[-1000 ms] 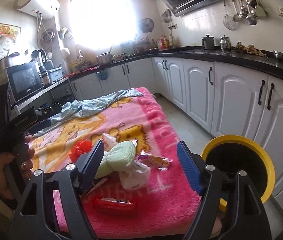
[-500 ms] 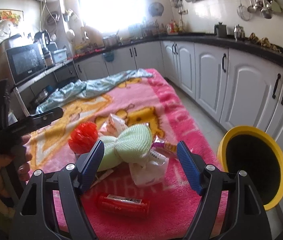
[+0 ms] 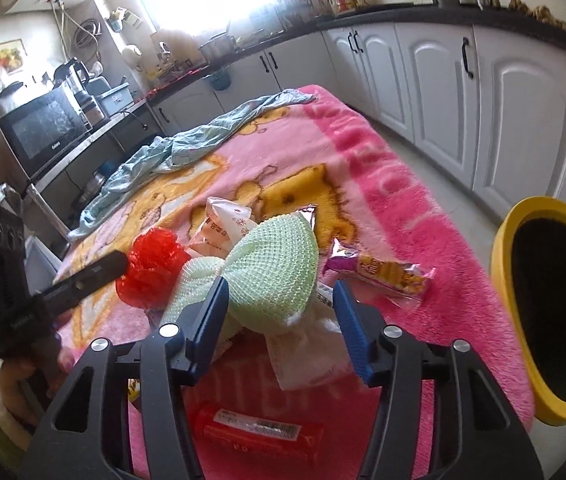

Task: Collect trash
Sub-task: 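Grasp the red plastic bag with the left tool while the right tool grasps the pale green mesh sponge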

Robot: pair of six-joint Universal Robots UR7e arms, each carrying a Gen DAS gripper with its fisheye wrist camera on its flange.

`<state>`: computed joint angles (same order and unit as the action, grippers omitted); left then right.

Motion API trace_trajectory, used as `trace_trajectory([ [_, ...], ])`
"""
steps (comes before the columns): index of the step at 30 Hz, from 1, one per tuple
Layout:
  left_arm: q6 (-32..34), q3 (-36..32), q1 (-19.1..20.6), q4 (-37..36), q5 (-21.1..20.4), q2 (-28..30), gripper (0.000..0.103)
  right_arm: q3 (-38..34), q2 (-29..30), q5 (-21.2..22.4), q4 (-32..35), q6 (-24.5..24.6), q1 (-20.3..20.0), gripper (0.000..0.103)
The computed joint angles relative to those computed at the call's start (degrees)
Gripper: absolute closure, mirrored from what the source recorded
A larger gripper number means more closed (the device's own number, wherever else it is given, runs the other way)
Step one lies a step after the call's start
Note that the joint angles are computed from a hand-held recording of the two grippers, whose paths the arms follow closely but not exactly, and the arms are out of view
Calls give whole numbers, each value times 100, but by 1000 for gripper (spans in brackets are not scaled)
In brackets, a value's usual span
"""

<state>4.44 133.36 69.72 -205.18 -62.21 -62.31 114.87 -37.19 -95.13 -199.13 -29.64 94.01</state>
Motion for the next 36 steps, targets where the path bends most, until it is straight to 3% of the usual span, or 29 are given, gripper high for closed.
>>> trace_trajectory([
  [3,-83,-74,86,159,-114,27,37,-62,1,49,98,92,3,53],
  [5,-116,-108,116,230,-143,56,42,-106,-27,126,252,151,-5,59],
  [7,-108,-115,129,229,-148,75,53,-140,-42,172,363,180,-12,62],
  [13,-93,-93,142,224,-150,55,74,-103,-39,197,227,186,29,69],
  [16,-75,-57,134,171,-156,27,80,-34,-67,249,108,156,60,72],
  [21,-27,23,113,85,-240,-112,85,105,-117,311,-145,-29,159,76],
  [36,58,271,-190,-277,-291,-549,86,497,-314,437,-1049,-357,380,77],
])
